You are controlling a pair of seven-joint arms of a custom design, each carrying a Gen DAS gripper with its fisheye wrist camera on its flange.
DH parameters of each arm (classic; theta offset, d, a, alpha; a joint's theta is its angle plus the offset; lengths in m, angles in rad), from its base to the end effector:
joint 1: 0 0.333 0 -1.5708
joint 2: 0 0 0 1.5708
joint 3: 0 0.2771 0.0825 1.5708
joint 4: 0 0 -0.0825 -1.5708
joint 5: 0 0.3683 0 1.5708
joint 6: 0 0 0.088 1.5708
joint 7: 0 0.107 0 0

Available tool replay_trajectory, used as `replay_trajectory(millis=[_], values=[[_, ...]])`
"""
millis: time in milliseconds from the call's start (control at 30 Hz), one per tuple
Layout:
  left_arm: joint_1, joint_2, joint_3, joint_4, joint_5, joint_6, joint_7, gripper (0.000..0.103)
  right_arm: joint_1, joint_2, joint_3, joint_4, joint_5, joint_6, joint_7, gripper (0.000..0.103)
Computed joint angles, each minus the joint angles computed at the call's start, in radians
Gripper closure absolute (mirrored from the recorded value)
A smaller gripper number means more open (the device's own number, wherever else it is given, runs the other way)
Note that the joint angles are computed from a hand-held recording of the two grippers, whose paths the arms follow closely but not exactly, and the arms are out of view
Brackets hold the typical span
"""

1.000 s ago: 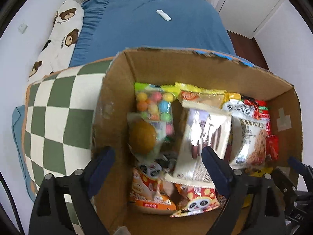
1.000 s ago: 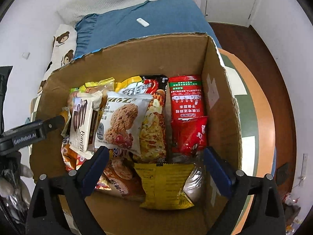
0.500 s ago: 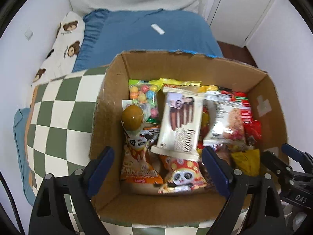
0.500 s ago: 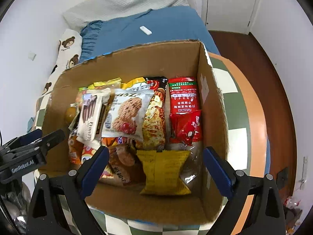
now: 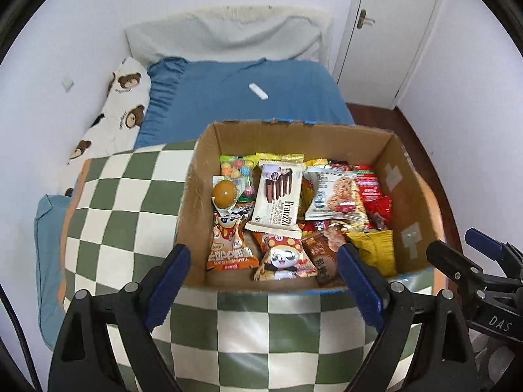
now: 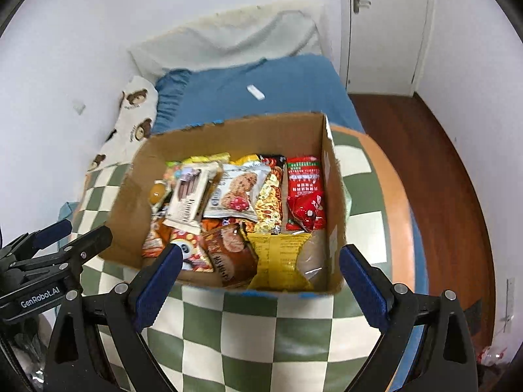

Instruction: Organize snacks

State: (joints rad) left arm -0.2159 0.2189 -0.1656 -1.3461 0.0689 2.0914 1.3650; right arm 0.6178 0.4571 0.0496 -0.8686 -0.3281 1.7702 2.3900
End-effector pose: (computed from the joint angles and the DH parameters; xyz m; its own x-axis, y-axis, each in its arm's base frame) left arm 0.5977 -0.2222 0.6236 -0.1974 -0.9778 0.0707 -0.8548 0.1364 -0.5008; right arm 0.5404 0.3766 0.6600 -0.1389 -0.9843 -0.1087 -0.8476 0.1749 -0.5010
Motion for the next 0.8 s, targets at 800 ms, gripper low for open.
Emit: replay_trajectory(millis=[800], values=[[0.084, -0.636, -0.072, -0.567, -0.043, 0.203, -0.015, 0.012, 0.136, -0.367, 0.176, -0.267, -0.369, -0.034, 0.163, 0.001]])
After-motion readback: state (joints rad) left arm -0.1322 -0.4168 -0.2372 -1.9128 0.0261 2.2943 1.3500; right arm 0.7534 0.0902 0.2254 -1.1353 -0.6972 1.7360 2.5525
